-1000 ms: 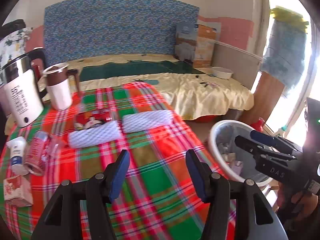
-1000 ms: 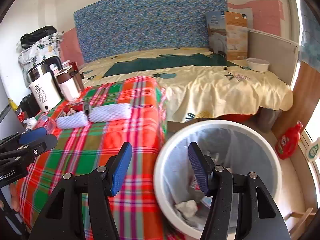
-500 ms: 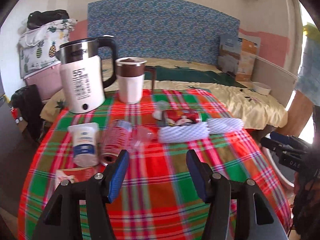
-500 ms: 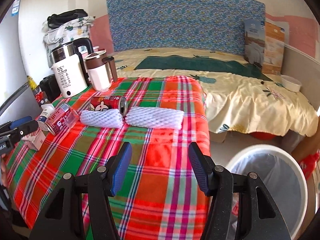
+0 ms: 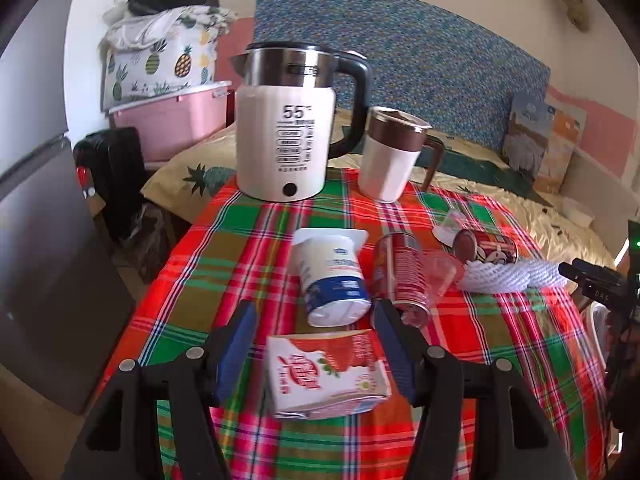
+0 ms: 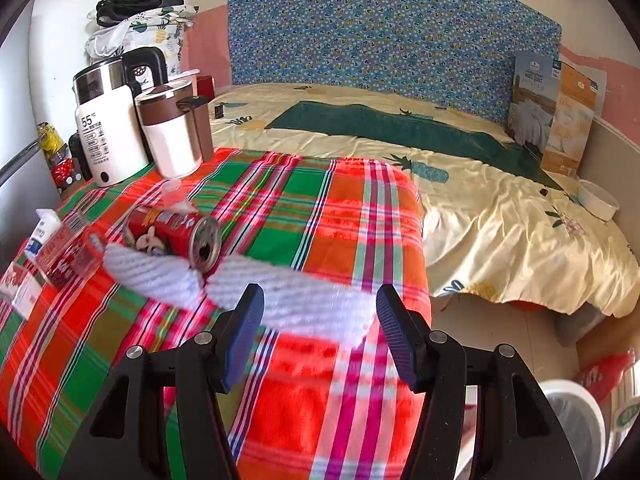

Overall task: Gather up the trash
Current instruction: 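Move both grippers back toward the foam nets and milk carton, then grasp the white foam net with the right gripper while the left grasps the strawberry milk carton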

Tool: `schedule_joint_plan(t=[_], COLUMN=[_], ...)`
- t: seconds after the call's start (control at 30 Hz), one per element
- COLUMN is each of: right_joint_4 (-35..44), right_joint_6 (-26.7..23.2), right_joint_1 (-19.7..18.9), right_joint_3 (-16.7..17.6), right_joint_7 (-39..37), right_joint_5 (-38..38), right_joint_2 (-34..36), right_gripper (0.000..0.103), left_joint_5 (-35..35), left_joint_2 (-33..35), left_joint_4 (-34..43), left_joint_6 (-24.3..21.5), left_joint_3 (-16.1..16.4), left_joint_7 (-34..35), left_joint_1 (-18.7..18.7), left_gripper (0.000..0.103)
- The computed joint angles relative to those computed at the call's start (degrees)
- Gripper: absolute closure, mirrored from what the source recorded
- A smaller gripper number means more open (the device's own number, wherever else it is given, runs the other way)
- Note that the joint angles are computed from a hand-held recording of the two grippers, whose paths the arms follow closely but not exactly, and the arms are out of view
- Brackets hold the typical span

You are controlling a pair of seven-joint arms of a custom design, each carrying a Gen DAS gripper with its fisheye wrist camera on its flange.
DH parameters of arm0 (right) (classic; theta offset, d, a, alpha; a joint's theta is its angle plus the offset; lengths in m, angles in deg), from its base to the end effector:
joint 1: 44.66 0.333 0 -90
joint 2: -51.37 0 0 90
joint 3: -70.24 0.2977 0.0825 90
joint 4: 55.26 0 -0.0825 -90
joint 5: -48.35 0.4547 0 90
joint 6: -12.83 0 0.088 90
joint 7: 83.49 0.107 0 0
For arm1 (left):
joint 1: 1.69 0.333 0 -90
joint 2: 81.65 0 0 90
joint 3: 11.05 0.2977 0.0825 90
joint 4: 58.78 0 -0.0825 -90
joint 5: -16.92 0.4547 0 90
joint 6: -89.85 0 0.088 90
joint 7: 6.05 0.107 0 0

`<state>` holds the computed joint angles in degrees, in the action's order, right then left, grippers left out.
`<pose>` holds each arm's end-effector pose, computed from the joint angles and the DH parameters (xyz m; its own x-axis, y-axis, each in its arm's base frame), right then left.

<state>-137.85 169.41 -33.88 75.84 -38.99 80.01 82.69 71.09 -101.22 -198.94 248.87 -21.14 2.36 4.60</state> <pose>0.7859 0.1939 0.4119 0.5762 -0.8172 0.0110 -0.5415 -0.3918 -0.7439 0.5349 -0.0716 0.4311 0.4723 -0.8716 0.1313 -0.5206 -0.3960 -0.7564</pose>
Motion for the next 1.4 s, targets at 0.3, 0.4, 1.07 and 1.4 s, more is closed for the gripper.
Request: schedule_joint_plan(t=[0.3, 0.4, 1.07, 1.4], right_joint_4=[13.3, 15.4, -4.7, -5.5], right_joint_6=[-7.9, -11.0, -20.7, -10.9], right_joint_1=[0.5, 0.2, -4.2, -2.1], right_joint_3=[-0.6, -0.2, 2.0, 1.0], right_joint_7=[4.4, 4.4, -14.1, -20.3], right_joint_5=[-3.6, -3.7, 7.6, 9.9], right_joint_2=[8.9, 10.4, -6.5, -6.4], right_gripper=[0.042, 0.042, 0.042, 0.042], left_joint_5=[-14.8, -18.8, -26.1, -23.2], left_joint_2=[2.3, 4.2, 3.6, 0.7], left_joint_4=[-3.8, -2.6, -4.2, -4.2], left_joint_6=[12.5, 10.6, 11.6, 9.6], left_joint_3=[7.3, 6.6, 3.7, -0.5], left_joint_7=[12.9, 17.4, 21.3, 24.9], left_joint_1=[-3.7, -4.5, -8.3, -8.5], left_gripper=[0.034, 0.033, 0.032, 0.032])
